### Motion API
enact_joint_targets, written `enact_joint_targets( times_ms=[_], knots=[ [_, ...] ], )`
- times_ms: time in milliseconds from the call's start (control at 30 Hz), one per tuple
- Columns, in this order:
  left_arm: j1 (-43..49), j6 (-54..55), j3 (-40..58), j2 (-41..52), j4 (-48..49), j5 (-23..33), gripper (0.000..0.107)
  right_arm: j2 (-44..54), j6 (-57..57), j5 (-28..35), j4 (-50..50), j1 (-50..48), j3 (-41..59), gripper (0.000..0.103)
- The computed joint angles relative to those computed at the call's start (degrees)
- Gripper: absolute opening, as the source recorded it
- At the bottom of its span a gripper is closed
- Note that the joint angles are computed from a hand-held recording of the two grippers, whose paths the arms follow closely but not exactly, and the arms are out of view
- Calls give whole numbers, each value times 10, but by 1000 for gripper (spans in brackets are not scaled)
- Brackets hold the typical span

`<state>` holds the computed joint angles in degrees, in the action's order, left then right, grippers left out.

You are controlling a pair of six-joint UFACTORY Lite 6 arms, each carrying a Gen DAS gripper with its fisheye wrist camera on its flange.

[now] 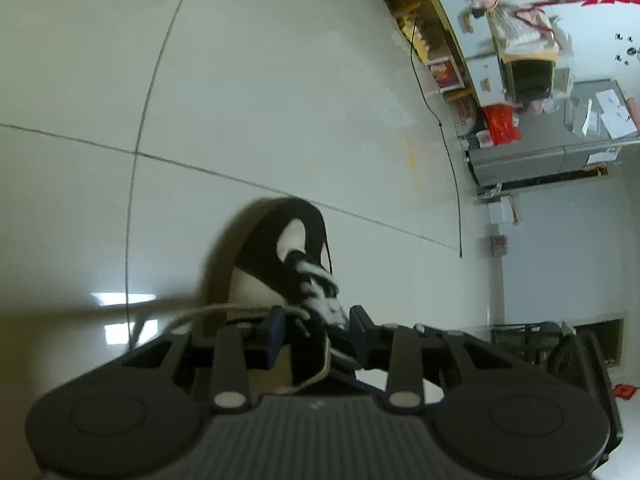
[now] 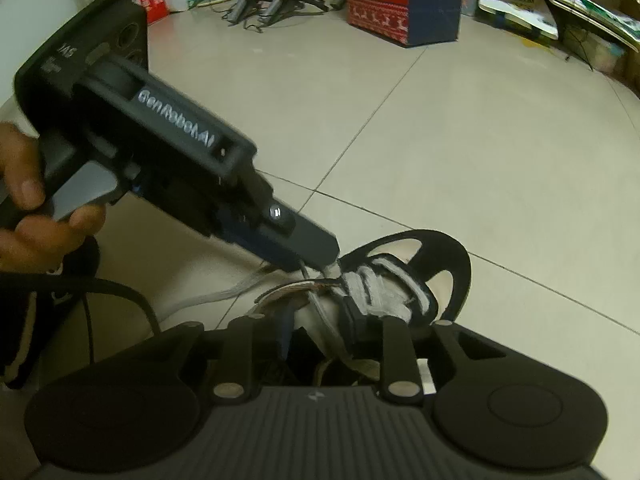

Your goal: Lace up shoes with both hands

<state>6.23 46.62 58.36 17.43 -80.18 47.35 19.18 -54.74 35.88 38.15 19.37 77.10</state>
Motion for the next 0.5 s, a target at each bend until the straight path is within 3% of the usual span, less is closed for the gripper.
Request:
enact_joint_targets(
  times_ms=[67, 200, 367, 500],
  knots=[
    [-7, 3, -13, -7, -3, -7, 19, 0, 1, -2, 4, 1, -3, 28],
    [-4, 13, -28, -11, -20, -11, 12, -7, -18, -5, 4, 3, -13, 30],
    [-33, -4, -17, -30, 9, -58, 3, -13, -8, -10, 3, 4, -19, 30],
    [-31, -12, -13, -35, 25, -63, 3, -21, -27, -15, 7, 6, -30, 31]
  ],
)
